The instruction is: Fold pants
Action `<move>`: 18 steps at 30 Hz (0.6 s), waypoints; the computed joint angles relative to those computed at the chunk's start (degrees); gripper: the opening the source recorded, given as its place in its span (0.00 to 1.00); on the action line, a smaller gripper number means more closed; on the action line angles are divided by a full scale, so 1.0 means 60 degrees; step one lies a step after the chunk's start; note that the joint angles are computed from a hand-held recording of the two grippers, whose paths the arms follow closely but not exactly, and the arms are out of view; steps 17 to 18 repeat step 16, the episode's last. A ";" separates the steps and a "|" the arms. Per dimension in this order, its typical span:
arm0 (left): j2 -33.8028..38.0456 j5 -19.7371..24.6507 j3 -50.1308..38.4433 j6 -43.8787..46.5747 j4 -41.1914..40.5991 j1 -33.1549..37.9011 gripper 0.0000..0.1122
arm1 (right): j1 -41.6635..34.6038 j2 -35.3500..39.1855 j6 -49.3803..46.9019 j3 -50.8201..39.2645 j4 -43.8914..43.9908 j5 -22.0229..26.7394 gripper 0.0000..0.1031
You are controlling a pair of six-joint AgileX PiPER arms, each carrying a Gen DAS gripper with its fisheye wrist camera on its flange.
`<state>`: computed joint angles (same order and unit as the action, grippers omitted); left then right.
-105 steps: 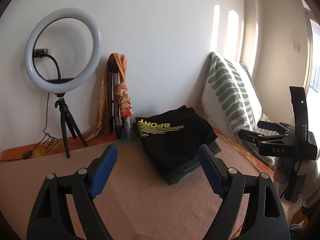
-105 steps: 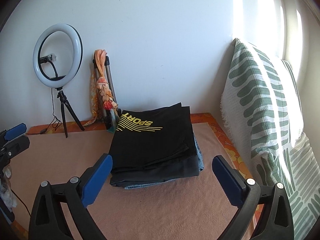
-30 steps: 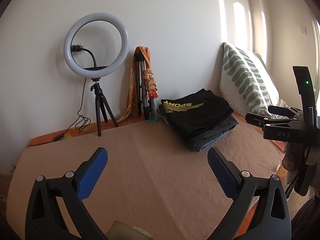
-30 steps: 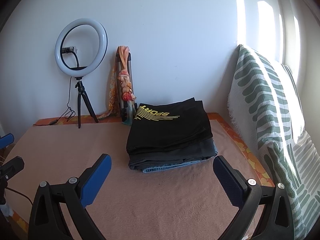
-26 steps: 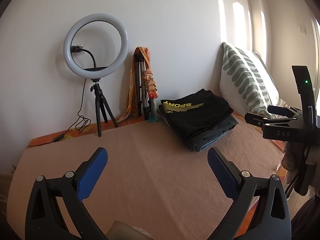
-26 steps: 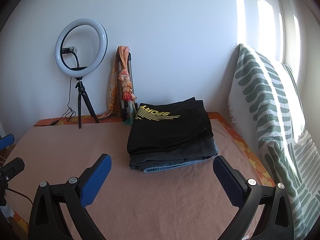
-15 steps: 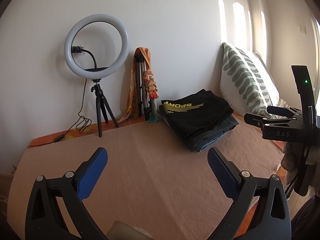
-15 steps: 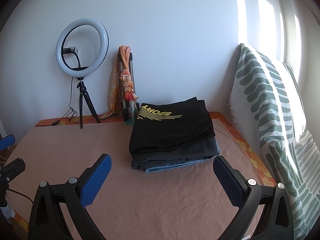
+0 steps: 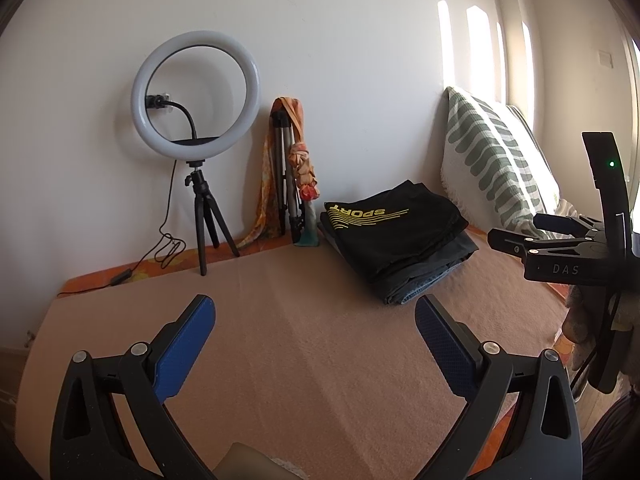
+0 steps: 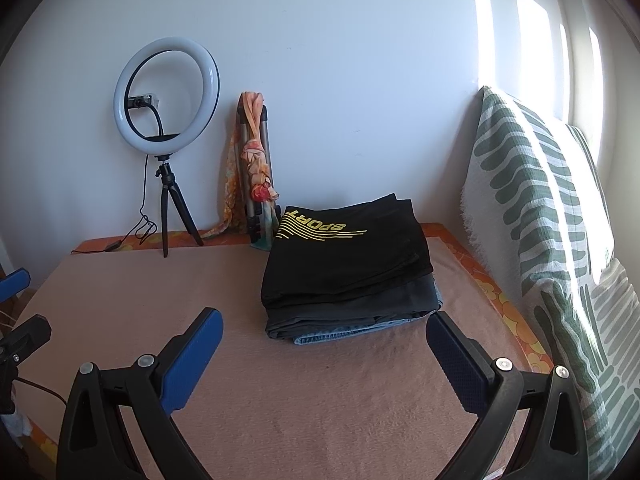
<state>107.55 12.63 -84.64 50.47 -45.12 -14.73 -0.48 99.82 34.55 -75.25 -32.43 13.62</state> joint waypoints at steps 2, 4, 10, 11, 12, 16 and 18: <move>-0.0002 0.0031 -0.0009 0.0009 0.0010 0.0016 0.89 | 0.0018 0.0002 -0.0011 -0.0013 0.0005 0.0019 1.00; -0.0009 -0.0018 0.0018 -0.0012 0.0023 -0.0003 0.89 | 0.0032 0.0002 0.0051 -0.0014 -0.0053 0.0036 1.00; -0.0065 -0.0040 0.0098 0.0098 -0.0061 0.0036 0.89 | 0.0030 0.0020 -0.0172 -0.0044 0.0153 0.0021 1.00; -0.0072 -0.0012 0.0111 0.0239 -0.0193 0.0054 0.89 | 0.0040 0.0019 -0.0175 -0.0048 0.0162 0.0020 1.00; -0.0067 -0.0015 0.0110 0.0305 -0.0231 0.0050 0.89 | 0.0051 0.0026 -0.0177 -0.0051 0.0166 0.0014 1.00; -0.0183 -0.0054 0.0298 0.0838 -0.0598 0.0100 0.89 | 0.0098 0.0061 -0.0345 -0.0077 0.0358 -0.0003 1.00; -0.0183 -0.0054 0.0298 0.0838 -0.0598 0.0100 0.89 | 0.0098 0.0061 -0.0345 -0.0077 0.0358 -0.0003 1.00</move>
